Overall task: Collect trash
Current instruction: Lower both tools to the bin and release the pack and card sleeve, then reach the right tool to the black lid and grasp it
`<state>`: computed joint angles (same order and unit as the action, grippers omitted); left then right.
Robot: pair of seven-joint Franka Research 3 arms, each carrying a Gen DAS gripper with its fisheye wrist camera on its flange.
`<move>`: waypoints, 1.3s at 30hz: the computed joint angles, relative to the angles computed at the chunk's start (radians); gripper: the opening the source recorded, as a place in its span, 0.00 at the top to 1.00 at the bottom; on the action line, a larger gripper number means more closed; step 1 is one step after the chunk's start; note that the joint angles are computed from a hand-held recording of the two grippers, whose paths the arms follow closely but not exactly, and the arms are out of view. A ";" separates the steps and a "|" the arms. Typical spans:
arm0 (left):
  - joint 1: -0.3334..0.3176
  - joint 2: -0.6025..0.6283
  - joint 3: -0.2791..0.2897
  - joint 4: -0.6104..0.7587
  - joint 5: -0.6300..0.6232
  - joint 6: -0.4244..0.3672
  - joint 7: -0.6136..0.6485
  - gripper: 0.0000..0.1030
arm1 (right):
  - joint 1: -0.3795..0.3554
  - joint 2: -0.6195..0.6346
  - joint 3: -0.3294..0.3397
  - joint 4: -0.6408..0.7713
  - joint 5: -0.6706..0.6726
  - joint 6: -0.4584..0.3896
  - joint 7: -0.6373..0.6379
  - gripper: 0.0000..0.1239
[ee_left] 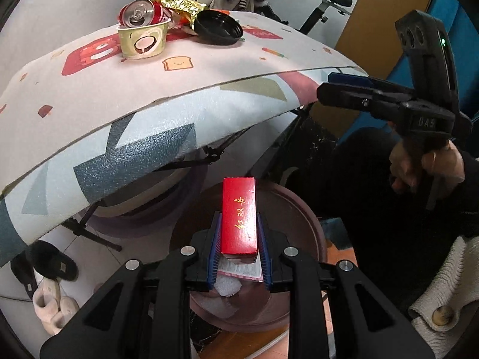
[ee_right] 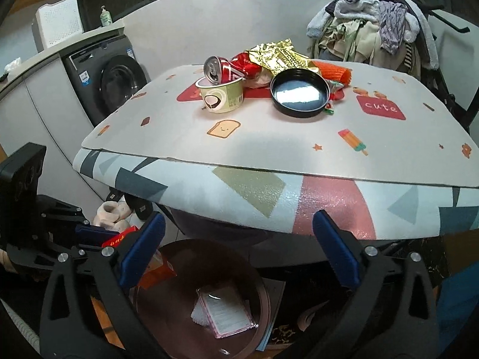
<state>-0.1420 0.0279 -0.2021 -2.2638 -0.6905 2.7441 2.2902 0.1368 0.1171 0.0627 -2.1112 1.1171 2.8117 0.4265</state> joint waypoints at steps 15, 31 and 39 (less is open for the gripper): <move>-0.014 -0.014 0.006 -0.062 0.127 0.235 -0.198 0.11 | -0.004 0.003 -0.001 0.000 -0.003 0.003 0.025 0.22; 0.012 -0.017 0.010 -0.077 0.111 0.334 -0.305 0.06 | -0.006 0.005 0.001 0.002 -0.007 0.004 0.029 0.22; 0.013 -0.018 0.008 -0.080 0.088 0.350 -0.294 0.06 | -0.006 0.010 0.001 0.002 -0.020 0.008 0.042 0.22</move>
